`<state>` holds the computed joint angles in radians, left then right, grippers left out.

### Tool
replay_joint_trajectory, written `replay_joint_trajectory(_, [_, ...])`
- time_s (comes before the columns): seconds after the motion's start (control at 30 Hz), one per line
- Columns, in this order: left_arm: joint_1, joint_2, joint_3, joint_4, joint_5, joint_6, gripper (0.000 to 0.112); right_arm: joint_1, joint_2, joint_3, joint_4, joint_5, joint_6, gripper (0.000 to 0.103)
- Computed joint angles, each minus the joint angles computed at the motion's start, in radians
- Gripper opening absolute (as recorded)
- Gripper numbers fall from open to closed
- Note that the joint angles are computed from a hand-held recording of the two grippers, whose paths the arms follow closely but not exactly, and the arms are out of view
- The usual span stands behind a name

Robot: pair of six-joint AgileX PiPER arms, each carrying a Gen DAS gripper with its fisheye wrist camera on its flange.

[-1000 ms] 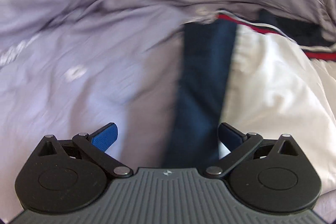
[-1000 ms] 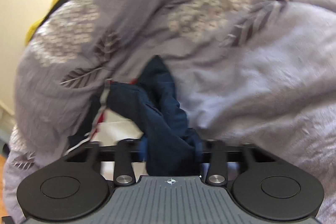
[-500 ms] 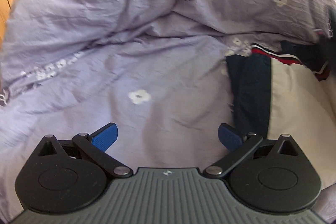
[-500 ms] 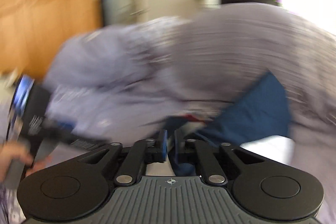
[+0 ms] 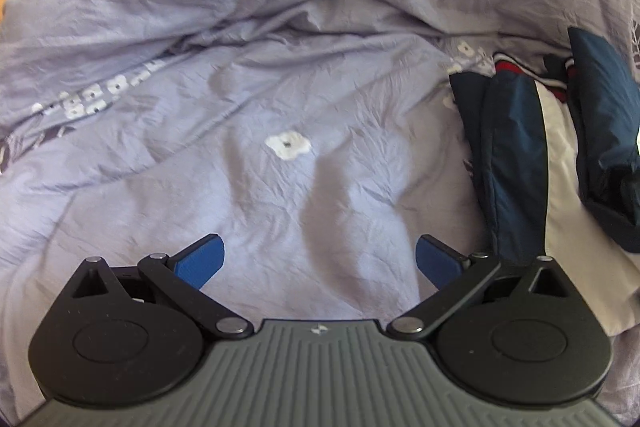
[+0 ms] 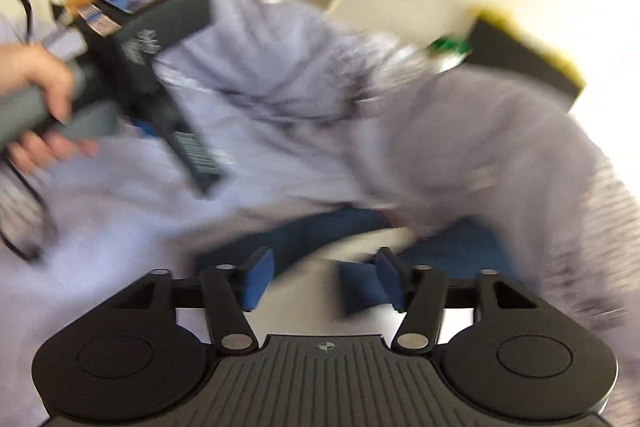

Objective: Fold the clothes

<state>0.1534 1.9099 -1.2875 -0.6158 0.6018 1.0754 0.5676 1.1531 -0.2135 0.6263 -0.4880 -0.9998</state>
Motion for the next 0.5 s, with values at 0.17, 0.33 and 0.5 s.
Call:
replay_joint_trajectory(0.17, [-0.030,-0.023,0.051,0.018,-0.023,0.021,0.103,-0.117,0.187,-0.064,-0.095,-0.036,0.060,0.074])
replay_joint_trajectory(0.33, [-0.049,-0.040,0.088,0.038,-0.062,0.021,0.103,-0.255,0.337,-0.232,-0.208,0.114,0.236,0.014])
replay_joint_trajectory(0.5, [-0.026,-0.007,0.025,0.046,-0.047,-0.031,0.103,-0.216,0.236,-0.193,-0.374,0.001,0.404,0.011])
